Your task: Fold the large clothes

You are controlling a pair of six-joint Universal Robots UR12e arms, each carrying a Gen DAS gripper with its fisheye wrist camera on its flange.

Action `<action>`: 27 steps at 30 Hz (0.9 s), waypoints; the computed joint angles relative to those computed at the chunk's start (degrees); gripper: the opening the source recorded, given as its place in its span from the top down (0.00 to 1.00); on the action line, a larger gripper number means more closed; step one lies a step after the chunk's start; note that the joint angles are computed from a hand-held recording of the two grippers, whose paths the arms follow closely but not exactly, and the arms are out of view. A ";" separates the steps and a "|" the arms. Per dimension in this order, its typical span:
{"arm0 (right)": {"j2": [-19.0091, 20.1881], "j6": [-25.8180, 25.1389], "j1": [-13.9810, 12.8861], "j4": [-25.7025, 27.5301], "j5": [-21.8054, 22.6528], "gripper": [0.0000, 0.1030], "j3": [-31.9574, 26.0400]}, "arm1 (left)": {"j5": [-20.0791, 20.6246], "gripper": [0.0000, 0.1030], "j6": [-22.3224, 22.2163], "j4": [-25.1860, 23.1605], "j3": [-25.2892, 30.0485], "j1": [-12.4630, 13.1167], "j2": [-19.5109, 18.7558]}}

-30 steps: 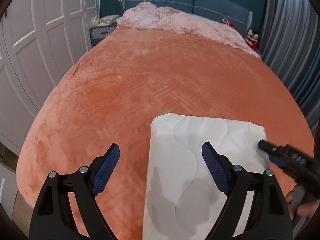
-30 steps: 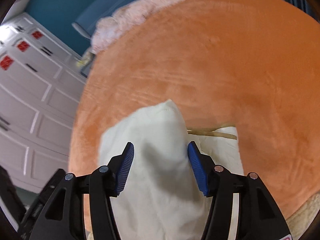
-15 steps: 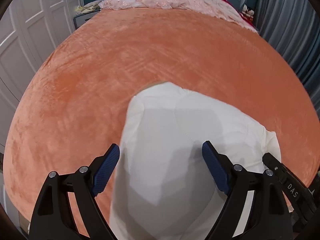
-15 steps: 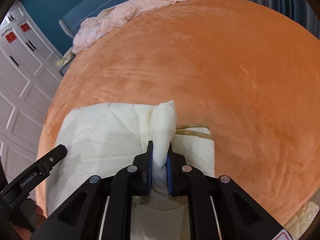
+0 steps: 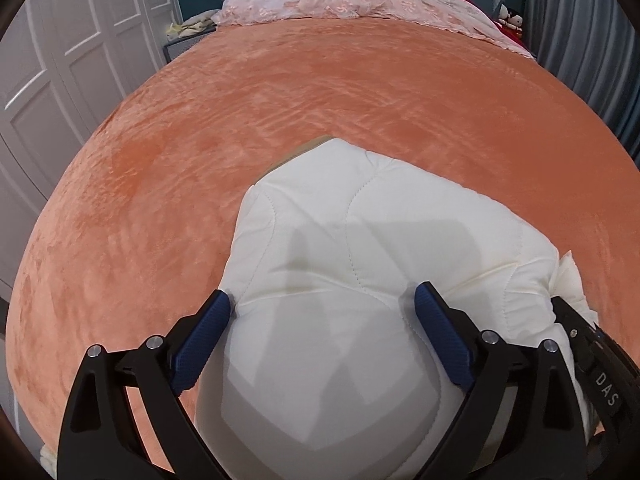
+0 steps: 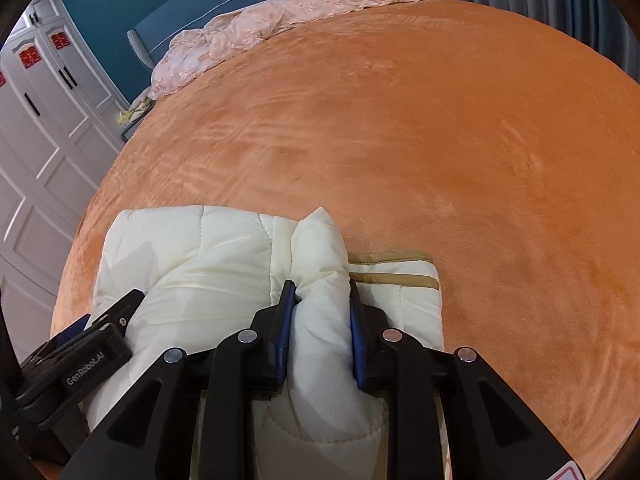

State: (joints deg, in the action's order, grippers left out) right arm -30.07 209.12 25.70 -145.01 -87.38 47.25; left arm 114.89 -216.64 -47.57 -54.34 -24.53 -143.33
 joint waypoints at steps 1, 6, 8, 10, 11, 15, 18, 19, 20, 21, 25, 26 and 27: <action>0.15 0.01 -0.01 -0.18 0.07 0.79 -0.11 | 0.10 0.11 -0.10 -0.03 0.08 0.03 -0.13; 0.49 -0.33 0.03 -0.89 -0.02 0.78 -0.18 | 0.85 0.09 -0.46 -0.32 0.44 0.09 -0.66; 0.60 -0.37 0.02 -1.12 0.08 0.77 -0.21 | 1.34 0.09 -0.50 -0.40 0.65 0.03 -0.88; 0.52 -0.39 -0.01 -1.62 0.20 0.77 0.15 | 1.77 0.09 -0.53 -0.41 0.79 -0.02 -1.07; 0.53 -0.35 0.00 -1.89 0.18 0.77 0.26 | 1.95 0.09 -0.52 -0.27 0.72 -0.05 -1.10; 0.73 -0.33 0.14 -2.81 -0.37 0.77 0.25 | 2.62 0.08 -0.52 0.04 0.76 -0.13 -1.35; 0.77 -0.26 0.25 -3.88 -0.79 0.77 0.56 | 3.33 0.08 -0.50 0.26 0.79 -0.23 -1.52; 0.72 -0.19 0.26 -4.13 -0.81 0.77 0.69 | 3.50 0.08 -0.48 0.31 0.75 -0.25 -1.53; 0.71 -0.14 0.26 -4.37 -0.82 0.77 0.80 | 3.72 0.08 -0.46 0.45 0.71 -0.28 -1.55; 0.65 -0.12 0.28 -4.61 -0.90 0.77 0.99 | 3.91 0.08 -0.45 0.55 0.67 -0.32 -1.56; 0.54 -0.16 0.42 -5.17 -1.38 0.77 1.41 | 4.17 0.07 -0.33 0.93 0.48 -0.33 -1.55; 0.52 -0.17 0.44 -5.22 -1.47 0.77 1.43 | 4.20 0.07 -0.32 0.98 0.46 -0.33 -1.55; 0.50 -0.19 0.47 -5.37 -1.61 0.77 1.52 | 4.25 0.07 -0.25 1.13 0.39 -0.31 -1.55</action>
